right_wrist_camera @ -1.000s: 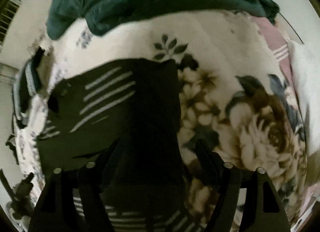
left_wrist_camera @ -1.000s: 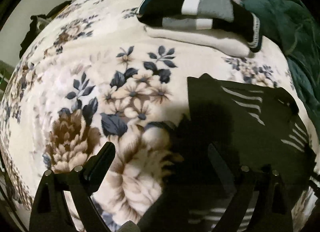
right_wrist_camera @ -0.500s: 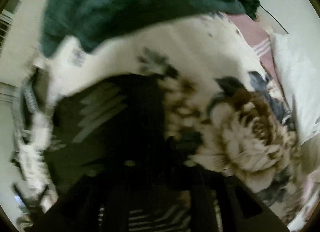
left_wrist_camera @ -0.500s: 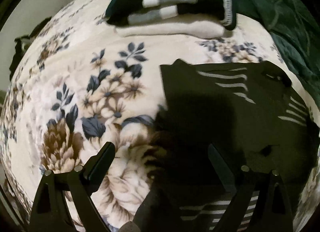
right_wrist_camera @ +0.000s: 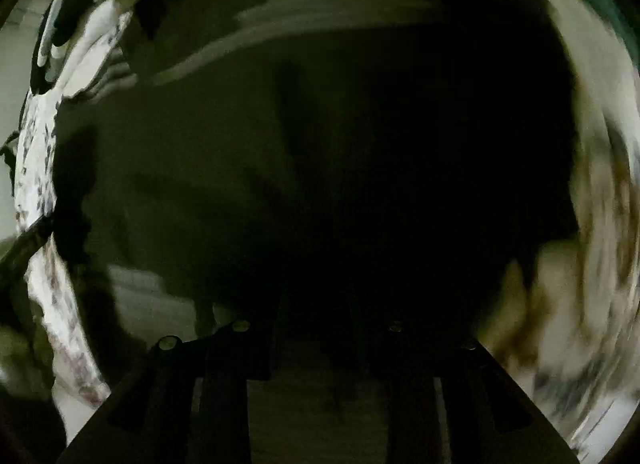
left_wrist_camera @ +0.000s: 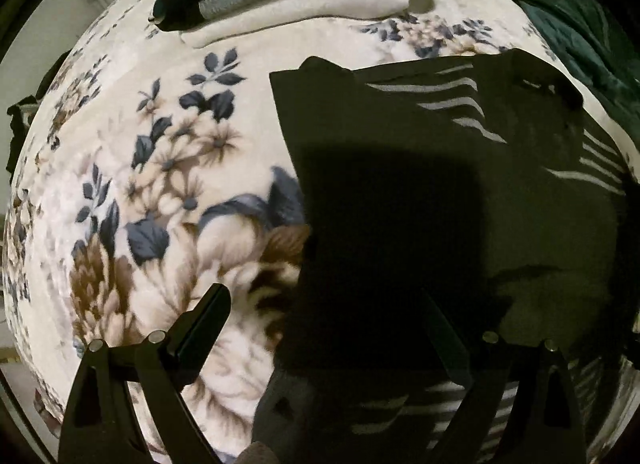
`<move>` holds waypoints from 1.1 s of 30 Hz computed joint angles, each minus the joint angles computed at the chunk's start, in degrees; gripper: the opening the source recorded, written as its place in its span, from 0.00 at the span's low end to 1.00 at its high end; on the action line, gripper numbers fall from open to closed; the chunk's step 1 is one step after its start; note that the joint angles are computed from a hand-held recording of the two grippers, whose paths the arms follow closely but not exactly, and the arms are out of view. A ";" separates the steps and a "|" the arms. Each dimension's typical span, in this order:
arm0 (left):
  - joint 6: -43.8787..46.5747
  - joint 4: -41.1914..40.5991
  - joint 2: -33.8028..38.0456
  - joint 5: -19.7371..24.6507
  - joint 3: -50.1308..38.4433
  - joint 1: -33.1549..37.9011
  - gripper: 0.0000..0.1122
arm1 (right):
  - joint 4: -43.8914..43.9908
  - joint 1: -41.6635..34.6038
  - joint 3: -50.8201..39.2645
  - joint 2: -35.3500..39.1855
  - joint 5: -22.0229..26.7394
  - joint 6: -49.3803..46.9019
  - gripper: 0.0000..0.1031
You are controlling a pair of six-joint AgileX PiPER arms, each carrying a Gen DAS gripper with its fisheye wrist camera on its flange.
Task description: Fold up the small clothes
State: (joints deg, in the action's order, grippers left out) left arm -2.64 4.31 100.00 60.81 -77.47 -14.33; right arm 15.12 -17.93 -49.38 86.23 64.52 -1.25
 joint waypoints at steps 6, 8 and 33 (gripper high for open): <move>0.06 -2.17 -1.02 1.12 -2.32 1.23 0.84 | 11.25 -17.80 4.75 -13.46 2.66 -4.03 0.30; -0.65 -2.14 0.88 1.54 -5.24 0.67 0.84 | 14.05 -21.12 6.35 -12.43 0.64 -4.63 0.30; 1.25 0.72 13.39 1.46 -15.74 -2.35 0.85 | -4.44 -18.14 -0.93 -5.21 -8.37 10.66 0.46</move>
